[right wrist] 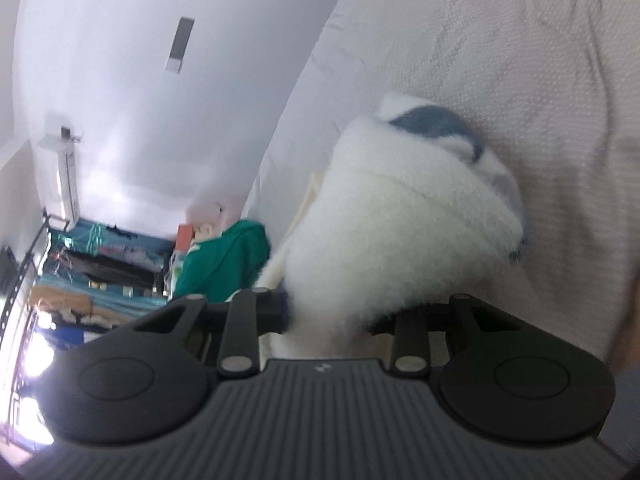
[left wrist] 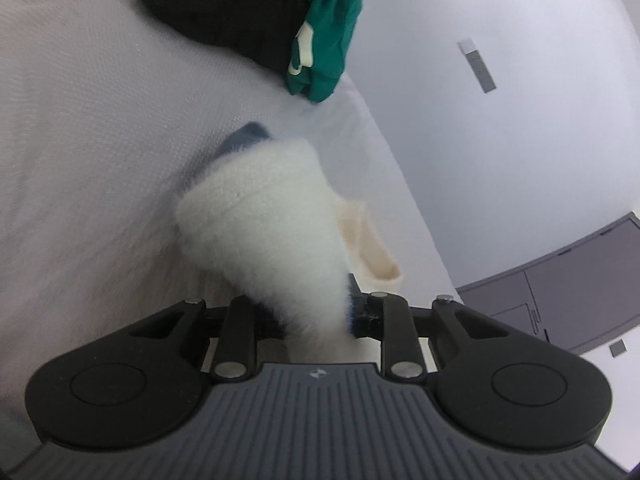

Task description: Fold large clothes

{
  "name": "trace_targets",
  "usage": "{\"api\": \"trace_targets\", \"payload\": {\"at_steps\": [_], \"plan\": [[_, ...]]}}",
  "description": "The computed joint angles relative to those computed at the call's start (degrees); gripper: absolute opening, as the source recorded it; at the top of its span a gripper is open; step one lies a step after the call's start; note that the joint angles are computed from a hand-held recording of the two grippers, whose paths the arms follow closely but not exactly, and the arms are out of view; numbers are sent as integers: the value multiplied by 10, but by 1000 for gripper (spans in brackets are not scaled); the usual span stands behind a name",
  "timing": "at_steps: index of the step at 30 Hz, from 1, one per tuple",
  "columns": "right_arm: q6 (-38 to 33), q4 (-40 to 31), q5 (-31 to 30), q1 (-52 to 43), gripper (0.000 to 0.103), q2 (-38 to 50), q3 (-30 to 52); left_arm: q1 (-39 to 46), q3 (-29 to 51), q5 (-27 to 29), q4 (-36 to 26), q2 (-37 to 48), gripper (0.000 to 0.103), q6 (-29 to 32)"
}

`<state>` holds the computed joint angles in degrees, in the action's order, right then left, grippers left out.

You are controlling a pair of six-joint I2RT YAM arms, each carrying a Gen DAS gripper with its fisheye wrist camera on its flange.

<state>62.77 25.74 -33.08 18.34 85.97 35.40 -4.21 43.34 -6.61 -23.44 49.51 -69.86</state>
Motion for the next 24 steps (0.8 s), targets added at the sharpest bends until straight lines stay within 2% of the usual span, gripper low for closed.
{"api": "trace_targets", "payload": {"at_steps": [3,9,11,14,18,24], "plan": [[-26,-47,-28,-18,36,-65,-26,-55,22,-42,-70,-46,27,-25],[-21,-78,-89,-61,36,-145,-78,-208,51,-165,-185,-107,27,-105],[-16,-91,-94,-69,37,-163,-84,-240,49,-186,-203,-123,27,-132],[-3,-70,-95,-70,38,-148,-84,-242,52,-186,-196,-119,28,-104],[32,-25,-94,-73,41,-96,-64,-175,57,-124,-153,-91,30,-49],[102,36,-61,-50,54,0,8,-24,90,12,-86,2,34,19]]}}
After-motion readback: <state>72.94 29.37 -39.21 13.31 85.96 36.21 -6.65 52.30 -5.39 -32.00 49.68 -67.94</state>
